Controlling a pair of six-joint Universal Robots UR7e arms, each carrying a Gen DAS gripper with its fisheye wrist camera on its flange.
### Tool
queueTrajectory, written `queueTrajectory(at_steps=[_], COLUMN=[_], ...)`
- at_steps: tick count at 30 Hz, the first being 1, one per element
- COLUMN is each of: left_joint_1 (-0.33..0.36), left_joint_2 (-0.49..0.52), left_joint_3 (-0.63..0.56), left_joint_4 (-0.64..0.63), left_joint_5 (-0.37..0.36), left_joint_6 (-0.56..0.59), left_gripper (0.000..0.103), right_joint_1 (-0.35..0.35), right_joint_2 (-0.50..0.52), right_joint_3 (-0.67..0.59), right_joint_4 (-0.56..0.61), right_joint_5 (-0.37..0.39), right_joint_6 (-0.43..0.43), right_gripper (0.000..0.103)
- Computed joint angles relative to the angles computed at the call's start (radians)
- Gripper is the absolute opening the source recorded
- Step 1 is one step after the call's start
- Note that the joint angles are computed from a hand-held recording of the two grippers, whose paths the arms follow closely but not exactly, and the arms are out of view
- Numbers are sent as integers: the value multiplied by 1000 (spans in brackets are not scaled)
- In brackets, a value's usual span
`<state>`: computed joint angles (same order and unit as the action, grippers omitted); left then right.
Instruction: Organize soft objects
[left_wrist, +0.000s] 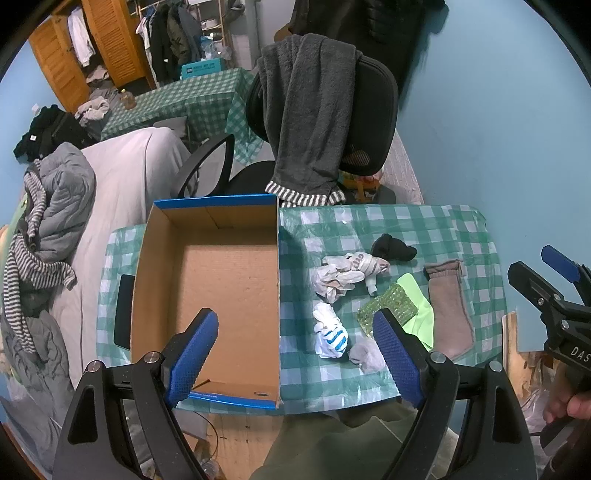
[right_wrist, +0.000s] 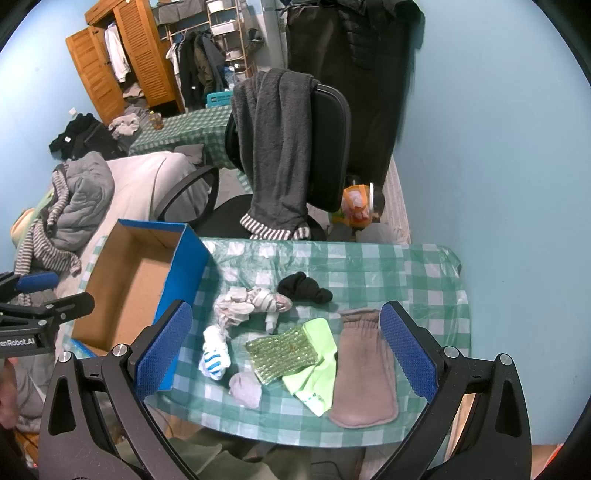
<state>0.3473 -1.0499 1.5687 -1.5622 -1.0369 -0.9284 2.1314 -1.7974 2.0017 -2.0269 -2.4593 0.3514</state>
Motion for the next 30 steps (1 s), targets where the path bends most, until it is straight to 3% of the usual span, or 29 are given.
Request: queueTrajectory(at_steps=[30], left_joint_1=[-12], left_joint_2=[-8], left_joint_3=[24], left_joint_4=[-24], left_joint_5=[-29], left_joint_6=[-26], left_gripper=[87], right_joint_1=[1], right_joint_2=[1], right_joint_3=[-1], right_joint_4=[3], right_joint_5=[2], right_joint_6=[4], right_gripper=[101])
